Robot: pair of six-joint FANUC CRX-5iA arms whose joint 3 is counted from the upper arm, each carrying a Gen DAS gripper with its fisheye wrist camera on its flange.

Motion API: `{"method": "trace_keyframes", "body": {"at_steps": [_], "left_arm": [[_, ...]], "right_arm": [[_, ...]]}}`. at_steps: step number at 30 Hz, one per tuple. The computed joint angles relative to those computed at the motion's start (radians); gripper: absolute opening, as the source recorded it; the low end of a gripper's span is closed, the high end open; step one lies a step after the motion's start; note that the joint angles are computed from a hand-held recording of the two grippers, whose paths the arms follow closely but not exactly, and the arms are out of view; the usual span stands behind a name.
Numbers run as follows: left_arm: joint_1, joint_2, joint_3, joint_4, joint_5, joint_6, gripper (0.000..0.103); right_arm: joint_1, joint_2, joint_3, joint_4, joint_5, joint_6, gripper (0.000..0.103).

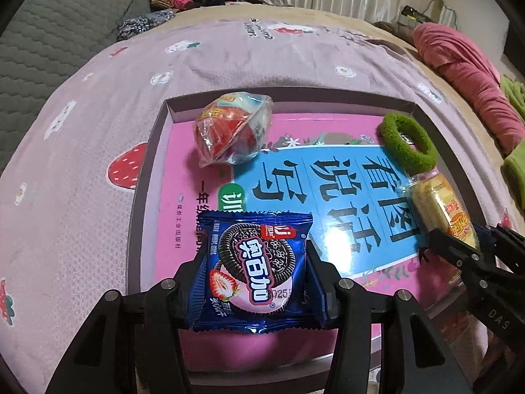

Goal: Organize objects
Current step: 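Lower the biscuit pack onto the workbook and open the left gripper while the right gripper releases the cake packet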

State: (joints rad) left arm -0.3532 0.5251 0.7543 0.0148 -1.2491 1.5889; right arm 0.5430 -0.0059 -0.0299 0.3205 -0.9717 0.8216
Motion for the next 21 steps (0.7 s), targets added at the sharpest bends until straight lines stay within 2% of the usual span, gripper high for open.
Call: {"method": "trace_keyframes", "body": {"at_steps": [8, 10, 12, 15, 17, 21], "left_arm": [[0.008, 0.002, 0.002, 0.005, 0.001, 0.006, 0.056], [0.009, 0.003, 0.003, 0.007, -0.002, 0.004, 0.06], [0.012, 0.0, -0.001, 0.011, 0.0, 0.004, 0.067], [0.017, -0.011, -0.015, 0.022, 0.011, 0.004, 0.07], [0.018, -0.015, -0.013, 0.014, 0.013, 0.011, 0.075], [0.021, -0.025, -0.012, 0.011, 0.014, 0.017, 0.076]], "right_arm": [[0.0, 0.005, -0.001, 0.014, -0.001, -0.011, 0.041], [0.0, 0.002, -0.005, 0.019, 0.004, -0.017, 0.046], [-0.001, -0.003, -0.007, 0.018, 0.011, -0.016, 0.055], [0.007, -0.006, -0.012, 0.046, 0.007, -0.023, 0.059], [0.009, -0.01, -0.011, 0.049, 0.005, -0.027, 0.061], [0.014, -0.019, -0.008, 0.057, 0.002, -0.033, 0.067]]}}
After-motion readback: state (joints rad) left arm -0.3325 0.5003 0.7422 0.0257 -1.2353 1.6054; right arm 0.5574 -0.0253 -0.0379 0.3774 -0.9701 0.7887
